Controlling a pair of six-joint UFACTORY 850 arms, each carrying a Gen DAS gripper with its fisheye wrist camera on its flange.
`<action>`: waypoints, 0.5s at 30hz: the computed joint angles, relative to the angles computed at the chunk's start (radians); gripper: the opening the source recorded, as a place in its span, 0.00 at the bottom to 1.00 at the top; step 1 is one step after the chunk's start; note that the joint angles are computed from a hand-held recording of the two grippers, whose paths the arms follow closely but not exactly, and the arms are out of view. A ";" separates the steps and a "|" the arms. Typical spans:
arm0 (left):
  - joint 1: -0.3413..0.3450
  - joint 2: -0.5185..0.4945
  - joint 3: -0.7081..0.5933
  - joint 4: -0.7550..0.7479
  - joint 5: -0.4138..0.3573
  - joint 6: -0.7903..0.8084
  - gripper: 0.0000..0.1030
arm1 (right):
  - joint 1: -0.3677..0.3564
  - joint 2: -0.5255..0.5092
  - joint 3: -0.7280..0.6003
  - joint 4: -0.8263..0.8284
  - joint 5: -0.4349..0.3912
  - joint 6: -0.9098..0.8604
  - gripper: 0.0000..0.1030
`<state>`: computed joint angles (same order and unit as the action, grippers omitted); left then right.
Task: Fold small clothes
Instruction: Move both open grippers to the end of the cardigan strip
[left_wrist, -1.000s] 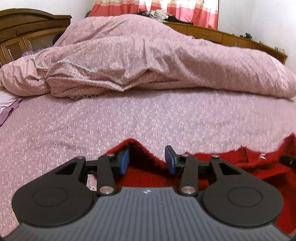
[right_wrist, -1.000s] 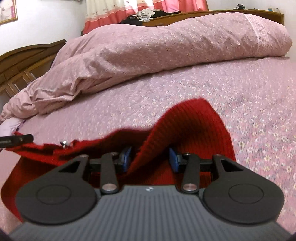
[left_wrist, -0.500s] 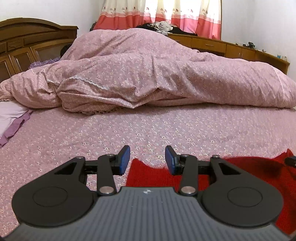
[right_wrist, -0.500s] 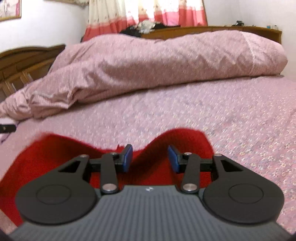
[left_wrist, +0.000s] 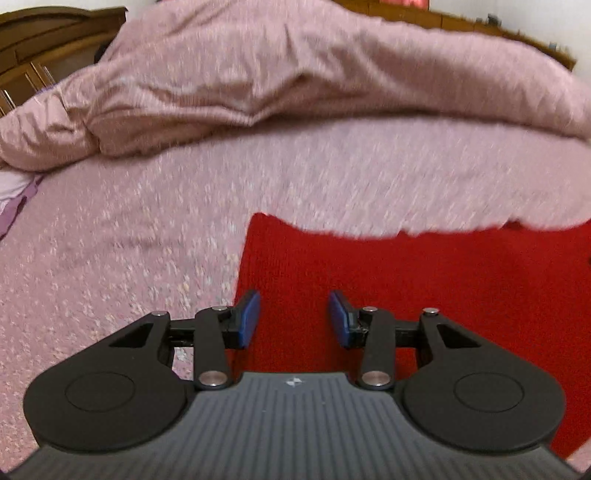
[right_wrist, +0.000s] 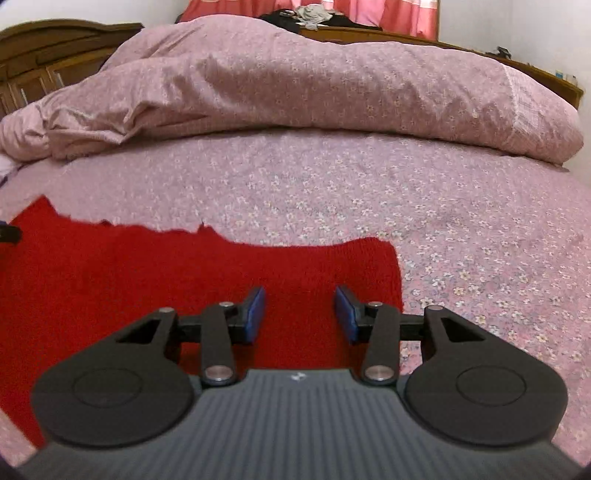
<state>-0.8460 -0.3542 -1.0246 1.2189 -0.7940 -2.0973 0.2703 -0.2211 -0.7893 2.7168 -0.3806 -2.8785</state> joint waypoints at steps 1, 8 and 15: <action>0.002 -0.009 0.002 0.019 -0.002 -0.023 0.47 | 0.000 -0.008 0.000 0.018 -0.014 -0.013 0.46; 0.016 -0.047 -0.036 -0.017 -0.017 0.002 0.48 | -0.007 -0.039 0.000 0.057 -0.079 -0.021 0.49; -0.001 -0.021 -0.036 -0.049 -0.049 -0.019 0.48 | -0.007 -0.023 0.010 0.077 -0.080 0.014 0.49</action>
<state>-0.8469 -0.3750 -1.0611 1.1702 -0.8431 -2.1159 0.2631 -0.2441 -0.7790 2.7935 -0.4605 -2.8643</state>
